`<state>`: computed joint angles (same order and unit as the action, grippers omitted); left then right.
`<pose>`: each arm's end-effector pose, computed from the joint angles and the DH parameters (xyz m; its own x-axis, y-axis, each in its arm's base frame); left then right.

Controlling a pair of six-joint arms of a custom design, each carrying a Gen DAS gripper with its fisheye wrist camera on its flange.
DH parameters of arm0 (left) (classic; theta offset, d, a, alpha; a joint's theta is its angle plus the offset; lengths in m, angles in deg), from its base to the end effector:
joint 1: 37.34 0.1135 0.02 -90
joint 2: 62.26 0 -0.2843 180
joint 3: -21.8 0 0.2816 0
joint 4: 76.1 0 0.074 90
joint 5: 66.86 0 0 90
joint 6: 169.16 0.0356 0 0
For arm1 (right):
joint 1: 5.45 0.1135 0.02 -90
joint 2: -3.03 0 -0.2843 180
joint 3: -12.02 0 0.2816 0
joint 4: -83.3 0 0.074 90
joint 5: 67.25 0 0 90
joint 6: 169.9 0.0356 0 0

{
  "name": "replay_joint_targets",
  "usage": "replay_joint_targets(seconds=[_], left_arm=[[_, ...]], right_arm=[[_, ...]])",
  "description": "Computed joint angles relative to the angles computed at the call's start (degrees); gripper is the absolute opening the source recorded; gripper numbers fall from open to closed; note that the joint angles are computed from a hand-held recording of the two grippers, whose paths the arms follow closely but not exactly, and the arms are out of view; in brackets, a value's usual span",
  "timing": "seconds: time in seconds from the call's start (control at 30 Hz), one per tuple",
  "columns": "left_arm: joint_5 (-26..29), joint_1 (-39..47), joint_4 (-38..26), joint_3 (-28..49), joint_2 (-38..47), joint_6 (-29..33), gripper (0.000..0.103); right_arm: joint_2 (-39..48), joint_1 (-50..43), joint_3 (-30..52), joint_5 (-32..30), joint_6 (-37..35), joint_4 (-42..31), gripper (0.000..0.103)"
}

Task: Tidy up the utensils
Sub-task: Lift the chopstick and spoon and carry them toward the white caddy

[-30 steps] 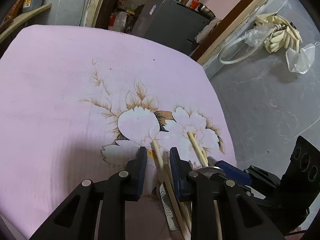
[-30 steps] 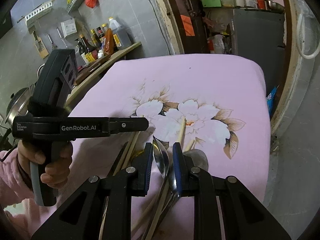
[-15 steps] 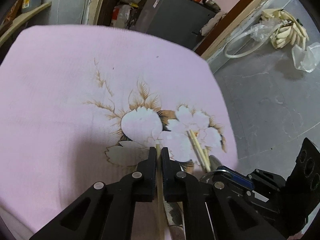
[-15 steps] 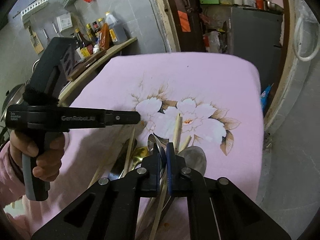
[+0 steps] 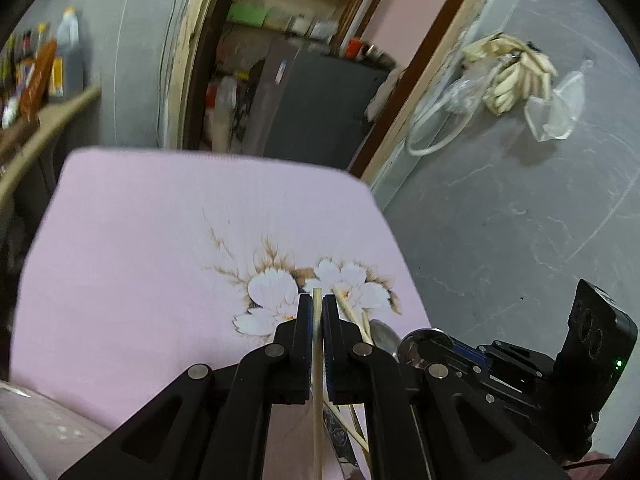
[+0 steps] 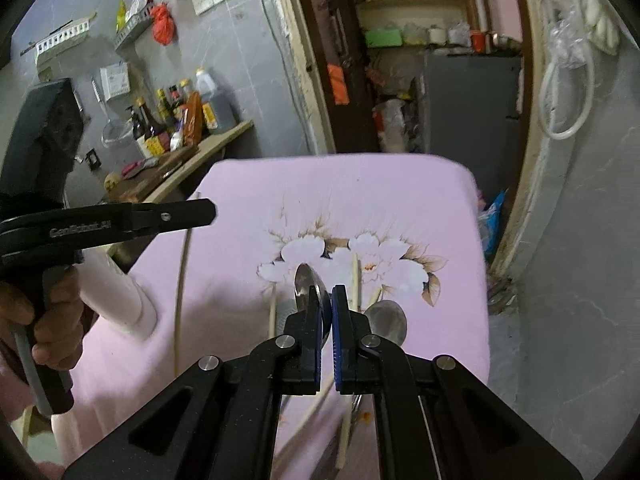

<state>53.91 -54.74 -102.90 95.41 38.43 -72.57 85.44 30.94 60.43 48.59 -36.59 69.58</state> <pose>0.3620 -0.1325 0.1802 -0.7032 0.3237 -0.6330 0.6296 0.6972 -0.3429 0.2404 0.1579 0.1594 -0.6377 0.2969 -0.7107 0.1918 0.9549 0.2268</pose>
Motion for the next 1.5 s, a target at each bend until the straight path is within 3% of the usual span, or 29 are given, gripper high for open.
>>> replay_joint_targets(seconds=[0.17,0.33,0.63,0.9,1.1,1.27,1.5], left_arm=[[3.1,3.0,0.6,-3.2,-6.4,1.5,0.005],[7.1,6.7,0.8,-4.0,-11.2,0.9,0.005],[16.2,15.6,-5.4,1.9,-14.0,3.2,0.005],[23.7,26.5,-12.2,11.5,-10.9,7.9,0.005],[27.8,33.3,-14.9,19.7,-5.8,8.2,0.005],[28.9,37.4,-12.2,23.3,-2.5,6.1,0.005],[26.9,39.9,-3.5,22.6,1.7,3.3,0.005]], right_arm=[[-2.0,6.4,4.0,11.0,5.8,-8.5,0.004],[-2.0,12.8,12.1,23.5,13.3,-22.4,0.004],[2.9,18.4,27.8,32.2,17.5,-33.8,0.004],[13.3,19.1,42.7,35.8,6.0,-26.9,0.004],[21.8,19.4,53.0,36.3,-0.2,-23.0,0.004],[27.4,19.6,59.0,38.1,-1.5,-22.3,0.004],[36.6,19.3,68.8,43.3,5.0,-29.5,0.004]])
